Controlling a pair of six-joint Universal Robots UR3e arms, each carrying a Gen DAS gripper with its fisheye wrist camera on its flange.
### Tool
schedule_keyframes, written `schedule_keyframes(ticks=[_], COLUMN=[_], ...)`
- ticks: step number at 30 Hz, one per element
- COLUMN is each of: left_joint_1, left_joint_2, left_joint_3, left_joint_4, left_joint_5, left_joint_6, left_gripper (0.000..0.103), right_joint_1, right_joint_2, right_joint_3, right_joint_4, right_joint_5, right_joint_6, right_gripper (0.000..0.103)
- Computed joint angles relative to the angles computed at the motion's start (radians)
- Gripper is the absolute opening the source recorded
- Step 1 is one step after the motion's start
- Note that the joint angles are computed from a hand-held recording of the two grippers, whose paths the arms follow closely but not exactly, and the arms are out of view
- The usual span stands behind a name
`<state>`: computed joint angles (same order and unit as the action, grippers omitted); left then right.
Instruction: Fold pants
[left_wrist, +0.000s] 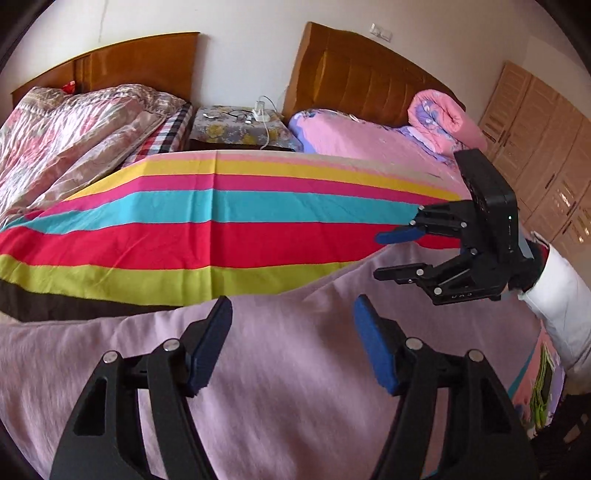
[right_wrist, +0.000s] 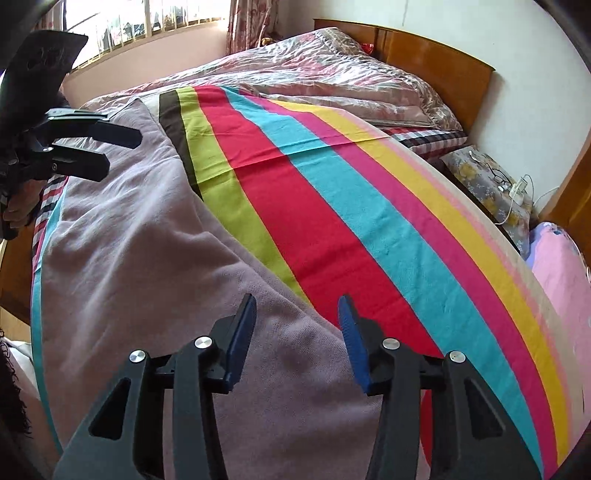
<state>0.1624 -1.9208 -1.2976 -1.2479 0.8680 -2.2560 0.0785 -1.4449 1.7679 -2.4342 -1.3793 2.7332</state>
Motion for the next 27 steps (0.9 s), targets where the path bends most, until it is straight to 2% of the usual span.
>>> schedule_keyframes(ticks=[3, 5, 6, 7, 8, 14, 17, 19, 20, 21, 22, 24, 26, 27], left_joint_1=[-0.106, -0.151, -0.163, -0.172, -0.175, -0.156, -0.171, -0.221, -0.237, -0.24, -0.233, -0.219, -0.192, -0.165], left_joint_2=[-0.066, -0.113, -0.129, -0.14, -0.144, -0.076, -0.1, -0.156, -0.189, -0.213, -0.206, -0.172, -0.081, -0.021], left_joint_3=[0.066, 0.095, 0.096, 0.089, 0.073, -0.082, -0.045, 0.003, 0.035, 0.061, 0.045, 0.009, -0.116, -0.177], left_joint_4=[0.011, 0.026, 0.04, 0.065, 0.093, 0.283, 0.297, 0.331, 0.322, 0.298, 0.313, 0.334, 0.451, 0.47], left_joint_5=[0.084, 0.128, 0.143, 0.155, 0.167, 0.166, 0.174, 0.292, 0.335, 0.343, 0.337, 0.345, 0.344, 0.31], left_joint_6=[0.029, 0.002, -0.014, -0.034, -0.05, -0.094, -0.133, -0.176, -0.194, -0.206, -0.208, -0.222, -0.243, -0.238], left_gripper=[0.065, 0.062, 0.062, 0.061, 0.061, 0.062, 0.063, 0.063, 0.063, 0.063, 0.063, 0.063, 0.064, 0.064], right_joint_1=[0.029, 0.032, 0.045, 0.062, 0.074, 0.057, 0.042, 0.039, 0.045, 0.028, 0.007, -0.053, -0.161, -0.211], right_joint_2=[0.055, 0.047, 0.038, 0.019, -0.001, -0.14, -0.119, -0.042, -0.017, -0.033, -0.055, -0.165, -0.354, -0.456], right_joint_3=[-0.056, -0.036, -0.019, 0.016, 0.052, 0.25, 0.237, 0.173, 0.164, 0.187, 0.182, 0.246, 0.369, 0.42], right_joint_4=[0.056, 0.042, 0.019, -0.029, -0.079, -0.328, -0.324, -0.243, -0.239, -0.265, -0.218, -0.199, -0.171, -0.125], right_joint_5=[-0.027, -0.011, -0.027, -0.054, -0.076, -0.105, -0.096, -0.101, -0.121, -0.095, -0.064, -0.003, 0.099, 0.122], right_joint_6=[-0.074, -0.098, -0.108, -0.114, -0.111, -0.016, 0.012, 0.023, 0.033, 0.044, 0.06, 0.099, 0.13, 0.139], right_gripper=[0.038, 0.027, 0.024, 0.014, 0.009, 0.006, 0.006, 0.006, 0.008, 0.012, 0.017, 0.028, 0.045, 0.045])
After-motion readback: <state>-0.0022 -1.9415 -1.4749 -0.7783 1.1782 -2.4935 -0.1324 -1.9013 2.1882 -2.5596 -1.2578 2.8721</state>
